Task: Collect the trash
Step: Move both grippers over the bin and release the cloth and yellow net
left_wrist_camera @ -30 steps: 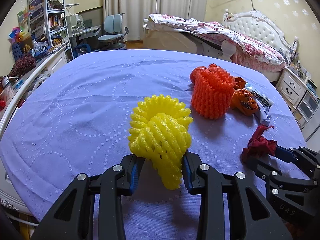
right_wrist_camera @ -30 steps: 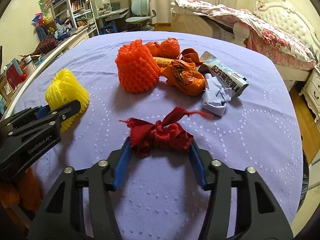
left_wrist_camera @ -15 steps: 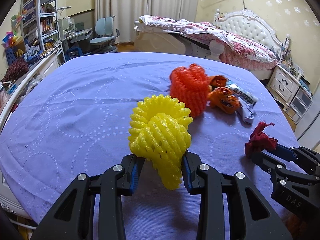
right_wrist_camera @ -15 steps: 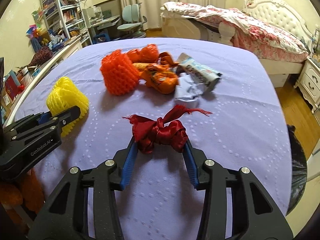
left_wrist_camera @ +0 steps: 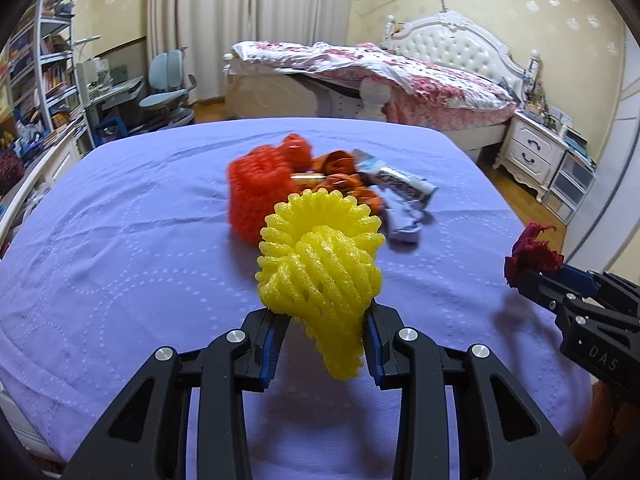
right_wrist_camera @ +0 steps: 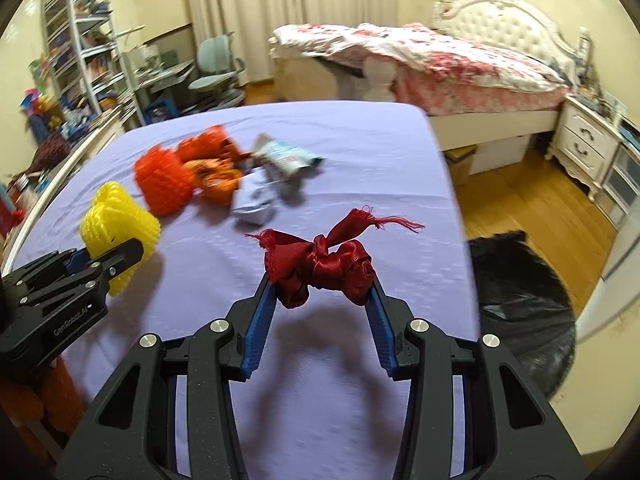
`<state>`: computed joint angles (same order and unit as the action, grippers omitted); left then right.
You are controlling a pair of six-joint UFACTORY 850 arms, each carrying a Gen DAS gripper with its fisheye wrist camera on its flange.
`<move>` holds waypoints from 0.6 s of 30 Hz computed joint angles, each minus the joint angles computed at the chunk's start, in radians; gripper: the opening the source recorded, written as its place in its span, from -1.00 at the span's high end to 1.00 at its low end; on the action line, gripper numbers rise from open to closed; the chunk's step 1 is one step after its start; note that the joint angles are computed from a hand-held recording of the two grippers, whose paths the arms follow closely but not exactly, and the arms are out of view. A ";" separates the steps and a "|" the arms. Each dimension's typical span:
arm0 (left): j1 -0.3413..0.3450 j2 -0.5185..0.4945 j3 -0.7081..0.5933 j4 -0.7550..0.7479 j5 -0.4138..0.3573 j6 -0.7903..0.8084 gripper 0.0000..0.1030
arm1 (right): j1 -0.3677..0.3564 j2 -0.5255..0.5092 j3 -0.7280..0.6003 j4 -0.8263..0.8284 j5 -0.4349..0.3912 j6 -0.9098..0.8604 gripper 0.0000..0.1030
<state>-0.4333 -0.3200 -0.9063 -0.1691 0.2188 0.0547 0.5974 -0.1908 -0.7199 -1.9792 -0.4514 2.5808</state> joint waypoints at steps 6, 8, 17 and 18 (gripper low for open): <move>-0.059 -0.017 -0.032 0.105 -0.005 -0.081 0.32 | -0.040 0.075 0.085 0.033 -0.047 0.022 0.15; -0.081 -0.029 -0.052 0.165 -0.015 -0.135 0.31 | -0.055 0.092 0.107 0.050 -0.060 0.020 0.15; -0.189 -0.104 -0.155 0.214 -0.034 -0.141 0.32 | -0.153 0.153 0.213 0.030 -0.067 0.101 0.15; -0.201 -0.114 -0.170 0.200 -0.037 -0.124 0.31 | -0.164 0.159 0.222 0.024 -0.066 0.106 0.15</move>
<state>-0.6340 -0.4340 -1.0765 0.0310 0.1819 -0.0695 0.4334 -0.0320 -0.4983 -1.9557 -0.5172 2.6868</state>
